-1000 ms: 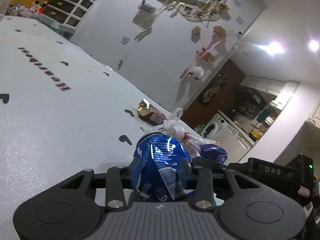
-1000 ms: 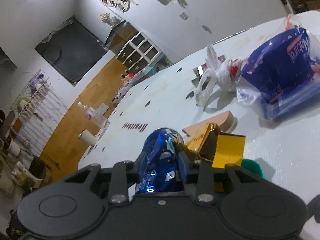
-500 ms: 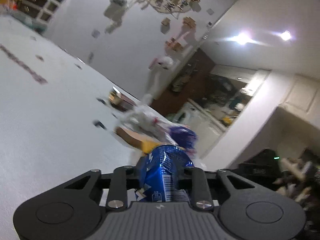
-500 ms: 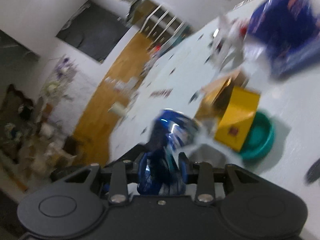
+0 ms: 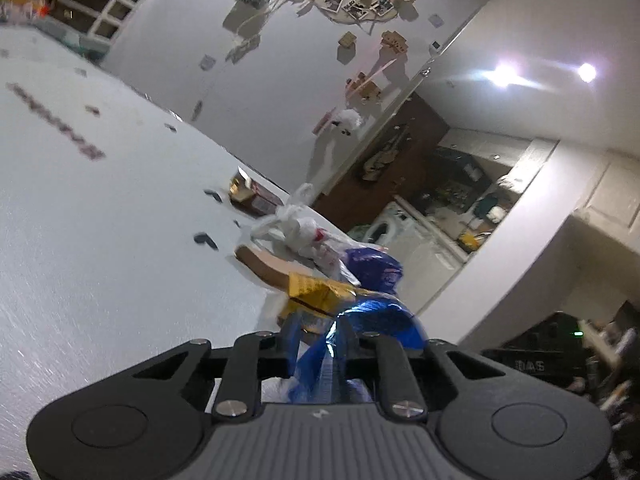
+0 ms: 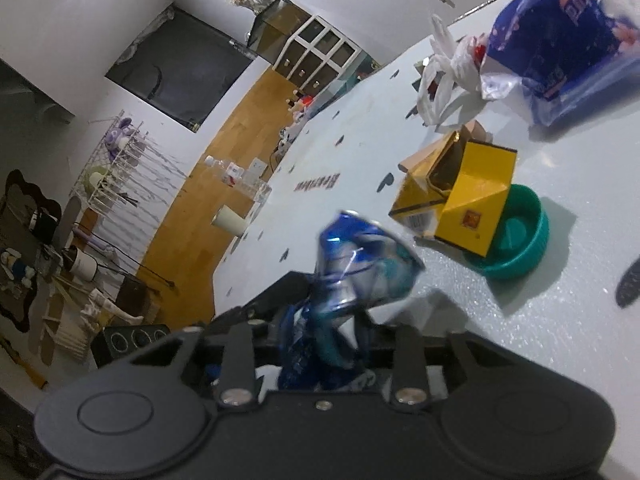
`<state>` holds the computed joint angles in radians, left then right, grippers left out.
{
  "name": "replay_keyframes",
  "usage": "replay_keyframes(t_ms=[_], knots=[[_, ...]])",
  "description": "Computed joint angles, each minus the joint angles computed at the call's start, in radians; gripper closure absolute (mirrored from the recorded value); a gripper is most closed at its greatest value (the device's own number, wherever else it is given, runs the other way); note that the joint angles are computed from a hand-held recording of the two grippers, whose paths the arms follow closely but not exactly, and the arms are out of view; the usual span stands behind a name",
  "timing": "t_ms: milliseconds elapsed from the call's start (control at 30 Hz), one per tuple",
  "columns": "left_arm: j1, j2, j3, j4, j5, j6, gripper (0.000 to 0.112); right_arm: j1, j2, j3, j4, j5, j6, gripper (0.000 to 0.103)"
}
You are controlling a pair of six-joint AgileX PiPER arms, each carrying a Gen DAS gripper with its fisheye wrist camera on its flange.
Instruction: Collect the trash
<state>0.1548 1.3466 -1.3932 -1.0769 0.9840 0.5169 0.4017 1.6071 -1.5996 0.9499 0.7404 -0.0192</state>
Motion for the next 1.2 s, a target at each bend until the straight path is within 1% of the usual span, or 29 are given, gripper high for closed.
replay_keyframes(t_ms=[33,100,167,200,267,300,333,367,467,567,700,800,867,1000,1067,1100,1167,1200], knots=[[-0.020,-0.006,-0.018,0.047,-0.020,-0.026,0.093,0.004,-0.015,0.005,-0.032,-0.006,0.029,0.083],[-0.047,-0.007,-0.046,0.096,-0.036,-0.051,0.086,0.010,-0.041,0.009,-0.102,-0.016,0.081,0.083],[-0.078,-0.001,-0.074,0.138,-0.054,-0.090,0.068,0.005,-0.071,0.028,-0.125,-0.023,0.104,0.083],[-0.097,0.002,-0.086,0.162,-0.068,-0.111,0.063,0.002,-0.084,0.032,-0.139,-0.022,0.113,0.083],[-0.139,0.012,-0.110,0.212,-0.097,-0.156,0.047,-0.011,-0.121,0.055,-0.147,-0.018,0.112,0.083],[-0.164,0.025,-0.133,0.250,-0.105,-0.191,0.041,-0.017,-0.139,0.064,-0.156,-0.014,0.116,0.083],[-0.196,0.037,-0.155,0.299,-0.119,-0.230,0.029,-0.025,-0.152,0.071,-0.161,-0.010,0.117,0.083],[-0.225,0.046,-0.172,0.342,-0.135,-0.260,0.022,-0.035,-0.173,0.081,-0.172,-0.005,0.123,0.083],[-0.314,0.107,-0.267,0.497,-0.143,-0.364,0.016,-0.072,-0.226,0.115,-0.174,0.013,0.111,0.083],[-0.371,0.177,-0.363,0.608,-0.128,-0.453,0.015,-0.116,-0.276,0.153,-0.164,0.032,0.089,0.083],[-0.426,0.260,-0.463,0.712,-0.088,-0.522,0.015,-0.170,-0.319,0.192,-0.131,0.054,0.054,0.083],[-0.459,0.311,-0.513,0.781,-0.052,-0.556,0.015,-0.207,-0.342,0.217,-0.103,0.070,0.025,0.083],[-0.473,0.332,-0.526,0.818,-0.044,-0.579,0.015,-0.227,-0.353,0.231,-0.086,0.079,0.009,0.083],[-0.484,0.343,-0.505,0.834,-0.080,-0.607,0.015,-0.269,-0.371,0.261,-0.042,0.103,-0.035,0.083],[-0.485,0.339,-0.483,0.828,-0.109,-0.609,0.019,-0.281,-0.377,0.271,-0.033,0.110,-0.047,0.083],[-0.485,0.336,-0.473,0.825,-0.120,-0.619,0.019,-0.284,-0.385,0.278,-0.033,0.112,-0.047,0.083],[-0.476,0.327,-0.452,0.795,-0.147,-0.623,0.023,-0.291,-0.391,0.286,-0.028,0.116,-0.051,0.083],[-0.468,0.320,-0.439,0.770,-0.163,-0.620,0.028,-0.294,-0.395,0.291,-0.025,0.117,-0.054,0.083]])
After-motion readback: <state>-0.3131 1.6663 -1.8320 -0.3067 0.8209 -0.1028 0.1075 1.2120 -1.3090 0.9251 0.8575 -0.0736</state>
